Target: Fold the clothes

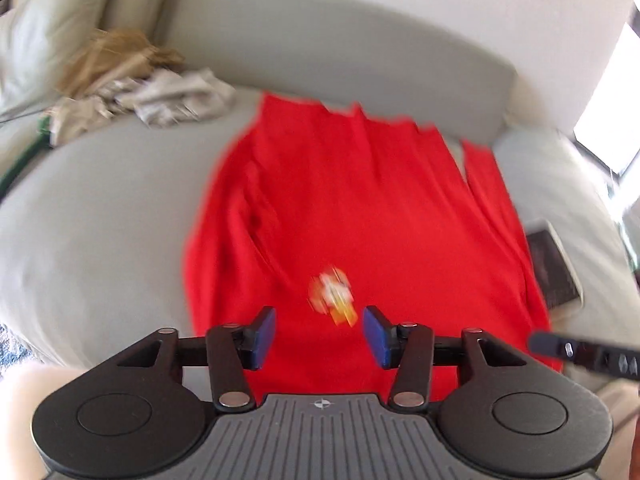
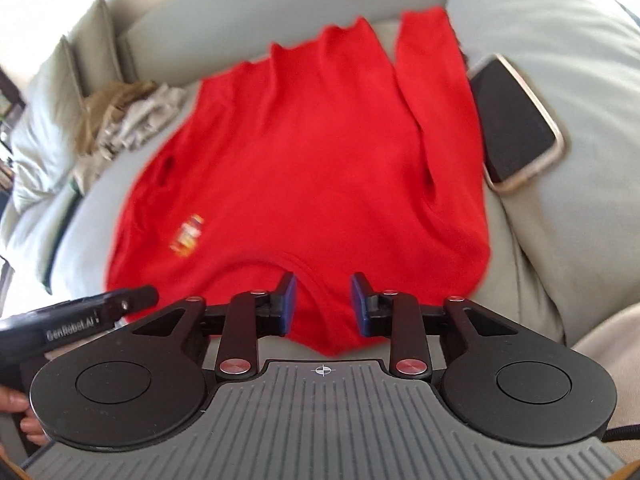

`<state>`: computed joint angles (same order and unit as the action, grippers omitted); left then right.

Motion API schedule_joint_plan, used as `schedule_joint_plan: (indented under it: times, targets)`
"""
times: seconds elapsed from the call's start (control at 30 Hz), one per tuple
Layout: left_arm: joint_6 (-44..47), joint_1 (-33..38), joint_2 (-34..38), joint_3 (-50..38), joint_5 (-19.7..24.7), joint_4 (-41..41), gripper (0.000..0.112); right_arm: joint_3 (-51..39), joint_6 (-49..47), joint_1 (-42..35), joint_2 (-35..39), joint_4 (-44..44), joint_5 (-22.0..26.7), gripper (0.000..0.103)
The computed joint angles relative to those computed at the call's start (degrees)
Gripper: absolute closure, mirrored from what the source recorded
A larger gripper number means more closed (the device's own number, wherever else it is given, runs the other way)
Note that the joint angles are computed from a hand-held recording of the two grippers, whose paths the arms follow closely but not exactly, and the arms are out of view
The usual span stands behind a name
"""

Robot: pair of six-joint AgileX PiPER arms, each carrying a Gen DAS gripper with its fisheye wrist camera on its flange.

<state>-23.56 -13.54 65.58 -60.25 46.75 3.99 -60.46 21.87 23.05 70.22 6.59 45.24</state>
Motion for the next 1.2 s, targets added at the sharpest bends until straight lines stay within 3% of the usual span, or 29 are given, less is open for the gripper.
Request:
schedule_joint_plan:
  times: [0.17,0.3,0.43,0.63,0.7,0.77,0.83,0.87,0.9,0.97,1.07,1.2]
  targets:
    - [9.6,15.0,4.01,-8.61,-0.06,-11.06,0.053,-16.79,0.91,5.33,6.82,-1.05,5.08,0.052]
    - [18.58,22.91,15.82,-17.85,-1.9,-18.0,0.048,-34.33,0.36,8.63,16.29,-2.46,11.2,0.044]
    - [29.95,29.53,34.57,-30.84,0.35,-31.94,0.055,-51.97,-0.39,11.05,27.97,-6.4,17.1,0.042]
    - [35.93,32.81,55.14,-45.75,5.53,-45.04,0.072,-65.68,0.3,12.13,42.62,-11.66,18.95,0.044]
    - [34.07,32.03,60.43,-53.57,10.06,-44.33,0.073,-65.7,2.13,12.42,44.87,-12.65,18.46,0.045]
    - [34.44,30.96,63.21,-57.8,11.41,-44.68,0.073,-62.73,3.3,12.12,45.3,-11.55,15.63,0.046]
    - [30.24,28.65,65.83,-62.55,12.32,-37.95,0.073,-59.2,5.6,12.63,44.81,-12.86,12.73,0.046]
    - [27.48,27.54,67.14,-64.84,12.63,-34.0,0.086,-57.83,6.98,12.96,44.62,-13.96,11.72,0.046]
    - [26.36,27.02,67.54,-65.38,12.09,-32.34,0.101,-56.94,7.68,13.03,44.55,-14.11,11.27,0.046]
    - [25.38,26.89,67.02,-64.32,10.59,-31.71,0.11,-55.39,8.78,13.06,44.49,-14.02,10.57,0.046]
    - [25.48,27.68,64.73,-60.23,7.62,-33.79,0.112,-53.58,9.69,13.23,44.1,-14.01,10.74,0.046]
    - [34.01,30.8,54.8,-43.94,-3.49,-45.56,0.112,-49.73,11.34,13.73,41.98,-14.76,9.88,0.046]
